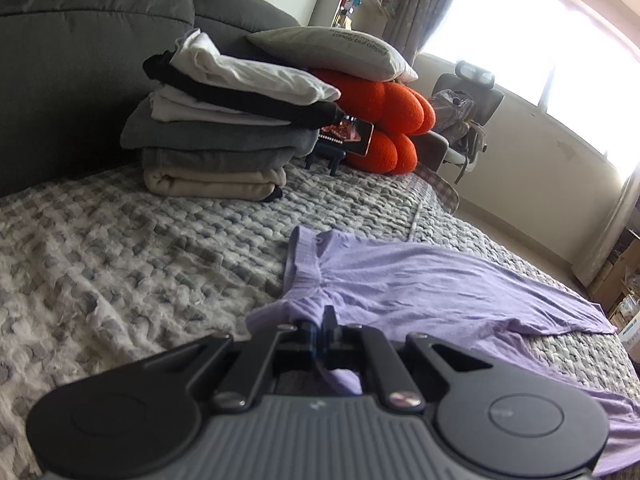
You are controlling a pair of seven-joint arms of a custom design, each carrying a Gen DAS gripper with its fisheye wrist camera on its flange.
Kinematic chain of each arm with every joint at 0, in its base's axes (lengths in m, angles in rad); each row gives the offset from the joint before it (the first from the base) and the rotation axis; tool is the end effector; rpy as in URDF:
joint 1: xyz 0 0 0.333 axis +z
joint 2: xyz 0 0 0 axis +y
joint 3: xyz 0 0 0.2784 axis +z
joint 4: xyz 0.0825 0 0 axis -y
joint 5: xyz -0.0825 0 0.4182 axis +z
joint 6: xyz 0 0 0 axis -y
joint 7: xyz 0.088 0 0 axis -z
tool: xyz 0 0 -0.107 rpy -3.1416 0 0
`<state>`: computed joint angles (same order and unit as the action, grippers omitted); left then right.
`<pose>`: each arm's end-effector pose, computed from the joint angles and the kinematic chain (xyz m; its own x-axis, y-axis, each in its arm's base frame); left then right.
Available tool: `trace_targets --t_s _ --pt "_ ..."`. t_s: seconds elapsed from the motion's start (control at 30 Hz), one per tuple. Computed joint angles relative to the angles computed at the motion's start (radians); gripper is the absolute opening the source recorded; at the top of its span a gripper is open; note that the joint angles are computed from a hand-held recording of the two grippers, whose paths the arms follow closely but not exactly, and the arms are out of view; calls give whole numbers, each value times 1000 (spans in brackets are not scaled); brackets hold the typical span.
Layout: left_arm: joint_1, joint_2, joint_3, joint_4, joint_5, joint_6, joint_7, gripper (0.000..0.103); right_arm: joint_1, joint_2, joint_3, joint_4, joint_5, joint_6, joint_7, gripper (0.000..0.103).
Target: Fold clothes
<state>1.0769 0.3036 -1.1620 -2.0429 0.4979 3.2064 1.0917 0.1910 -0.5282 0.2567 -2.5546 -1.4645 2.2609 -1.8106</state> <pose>0.6367 -0.0561 0.4529 -0.1007 -0.9563 0.2746 -0.5264 -0.1830 -0.8303 0.4311 0.1753 0.4386 -0.4970 -0.3803 -0.7800 0.3107 0.7612 -0.5692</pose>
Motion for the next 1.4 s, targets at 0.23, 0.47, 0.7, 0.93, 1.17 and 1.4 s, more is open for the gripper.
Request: trace_targets --t_s 0.23,0.47,0.7,0.93,1.17,1.4 --pt "15 -39 -10 -16 4 28 -25 2 -20 -3 2 39 -48 -25 -68 2" --pt "131 -27 -115 -23 105 42 -87 2 -18 -41 22 32 -69 -87 -85 2" --pt "103 -18 -86 -16 141 15 -125 2 -22 -19 13 51 -95 -63 -116 2" --pt "-22 -17 25 26 80 1 -115 2 -34 21 -14 84 -115 -14 -151 2" --pt "-337 -34 319 116 0 -1 -151 2 -57 132 -49 198 -178 43 -202 2" --pt "-657 60 609 291 -61 -83 -224 2 -59 320 -116 396 -124 72 -293 2"
